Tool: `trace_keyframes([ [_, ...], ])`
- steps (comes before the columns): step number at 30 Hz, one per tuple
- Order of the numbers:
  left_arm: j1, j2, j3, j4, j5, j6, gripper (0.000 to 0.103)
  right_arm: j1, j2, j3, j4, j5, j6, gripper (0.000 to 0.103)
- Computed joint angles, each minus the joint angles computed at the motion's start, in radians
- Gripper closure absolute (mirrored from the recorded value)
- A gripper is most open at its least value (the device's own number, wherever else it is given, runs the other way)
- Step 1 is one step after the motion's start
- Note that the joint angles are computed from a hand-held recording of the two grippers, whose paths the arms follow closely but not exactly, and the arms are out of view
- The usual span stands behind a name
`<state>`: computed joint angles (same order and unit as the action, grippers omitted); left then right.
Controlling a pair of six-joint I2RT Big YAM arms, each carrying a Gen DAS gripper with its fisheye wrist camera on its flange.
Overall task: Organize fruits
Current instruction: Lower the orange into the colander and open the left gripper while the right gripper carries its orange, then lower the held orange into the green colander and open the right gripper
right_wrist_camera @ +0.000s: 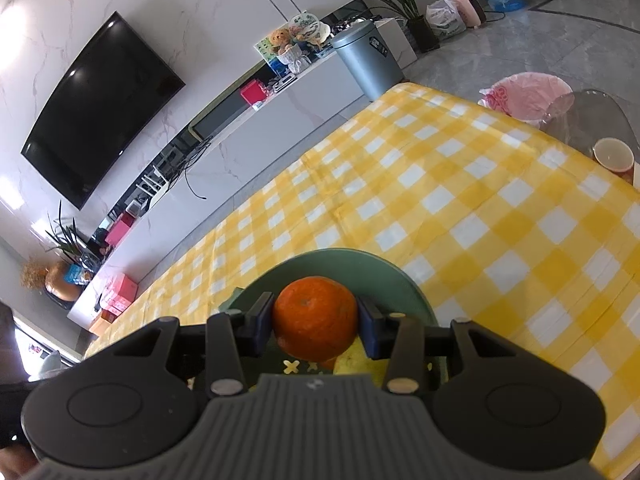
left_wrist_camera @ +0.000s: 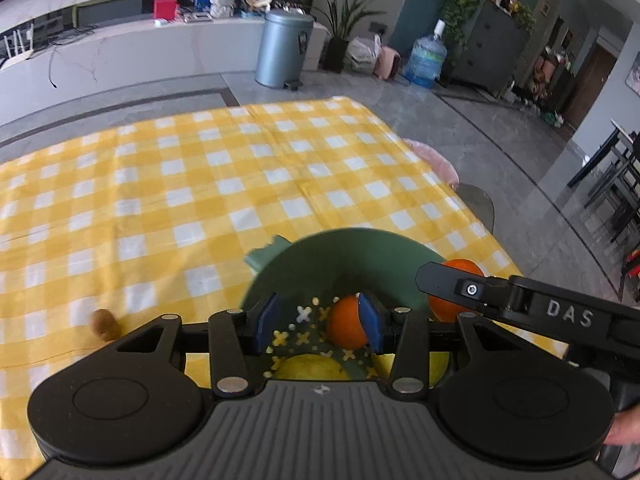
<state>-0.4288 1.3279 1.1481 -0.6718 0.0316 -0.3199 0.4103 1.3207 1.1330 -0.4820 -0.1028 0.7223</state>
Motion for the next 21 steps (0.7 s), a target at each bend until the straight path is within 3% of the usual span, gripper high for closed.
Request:
trace_keyframes([
  [12,0.069,-0.112,-0.088,-0.030,0.031,-0.038,0.050,0.060,0.072,0.159,-0.213,0.014,-0.061,0.062],
  [15,0.079,-0.125,-0.114,-0.017,0.066,-0.041,0.050,0.067,0.092,0.198,-0.288,0.031,-0.120,0.062],
  [19,0.092,-0.142,-0.150,0.012,0.097,-0.051,0.050,0.059,0.101,0.222,-0.323,0.039,-0.162,0.062],
  [21,0.096,-0.148,-0.155,0.001,0.098,-0.051,0.050,0.069,0.125,0.259,-0.363,0.076,-0.227,0.062],
])
